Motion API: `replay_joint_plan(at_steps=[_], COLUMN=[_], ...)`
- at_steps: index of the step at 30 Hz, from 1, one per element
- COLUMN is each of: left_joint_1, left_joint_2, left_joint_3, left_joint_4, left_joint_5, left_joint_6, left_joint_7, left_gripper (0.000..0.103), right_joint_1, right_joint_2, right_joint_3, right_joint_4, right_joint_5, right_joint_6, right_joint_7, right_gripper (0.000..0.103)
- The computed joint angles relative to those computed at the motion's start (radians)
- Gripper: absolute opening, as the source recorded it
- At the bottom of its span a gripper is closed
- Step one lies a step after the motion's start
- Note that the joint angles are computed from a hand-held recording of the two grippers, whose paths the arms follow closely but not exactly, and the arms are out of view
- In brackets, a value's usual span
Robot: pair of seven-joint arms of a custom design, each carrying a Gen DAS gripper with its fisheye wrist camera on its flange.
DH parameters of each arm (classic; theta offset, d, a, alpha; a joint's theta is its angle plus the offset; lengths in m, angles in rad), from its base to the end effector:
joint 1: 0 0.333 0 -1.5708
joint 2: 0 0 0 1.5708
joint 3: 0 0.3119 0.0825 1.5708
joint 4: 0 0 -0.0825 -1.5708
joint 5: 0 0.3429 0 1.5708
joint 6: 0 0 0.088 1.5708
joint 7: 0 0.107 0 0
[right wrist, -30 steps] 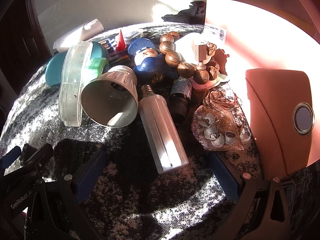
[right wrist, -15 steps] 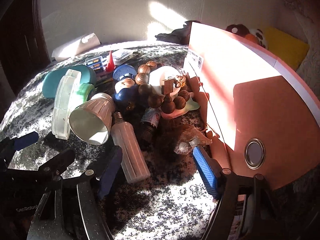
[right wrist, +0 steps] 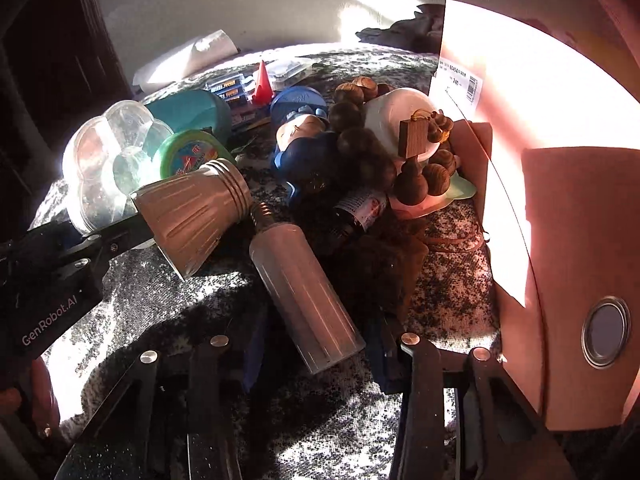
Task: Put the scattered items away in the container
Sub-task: 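Grasp the clear flower-shaped box with left tool while right tool grasps brown mesh pouch, then carry the clear box with left tool while right tool carries the pouch to the pink box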
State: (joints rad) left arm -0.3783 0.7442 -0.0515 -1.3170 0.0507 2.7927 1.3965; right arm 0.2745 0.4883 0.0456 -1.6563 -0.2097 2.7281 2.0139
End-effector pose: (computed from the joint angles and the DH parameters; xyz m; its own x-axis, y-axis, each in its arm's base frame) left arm 0.6861 -0.3034 0.3975 -0.3033 -0.9469 0.1062 -0.7336 0.1609 -0.6602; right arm 0.6484 0.2176 0.4118 0.0597 -0.9940 -0.0918 -0.8336 0.0010 -0.5524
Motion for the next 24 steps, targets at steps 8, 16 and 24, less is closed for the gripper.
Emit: replay_joint_plan(at_steps=[8,16,24], left_joint_1=[0.011,-0.033,-0.047], left_joint_2=[-0.176,-0.305,-0.272], left_joint_3=[-0.002,0.034,0.048], left_joint_4=[-0.247,-0.41,-0.387], left_joint_5=[-0.029,0.006,0.069], left_joint_6=[0.133,0.176,0.062], left_joint_7=[-0.016,-0.076,-0.179], left_gripper=[0.018,0.018,0.02], right_joint_1=[-0.082,-0.102,-0.145], right_joint_2=[-0.131,-0.288,-0.222], right_joint_3=[0.114,0.166,0.225], right_joint_4=[-0.177,-0.371,-0.309], right_joint_5=[0.156,0.288,0.622], right_joint_6=[0.122,0.257,0.167], right_joint_7=[-0.156,-0.313,-0.498], right_gripper=[0.004,0.004,0.02])
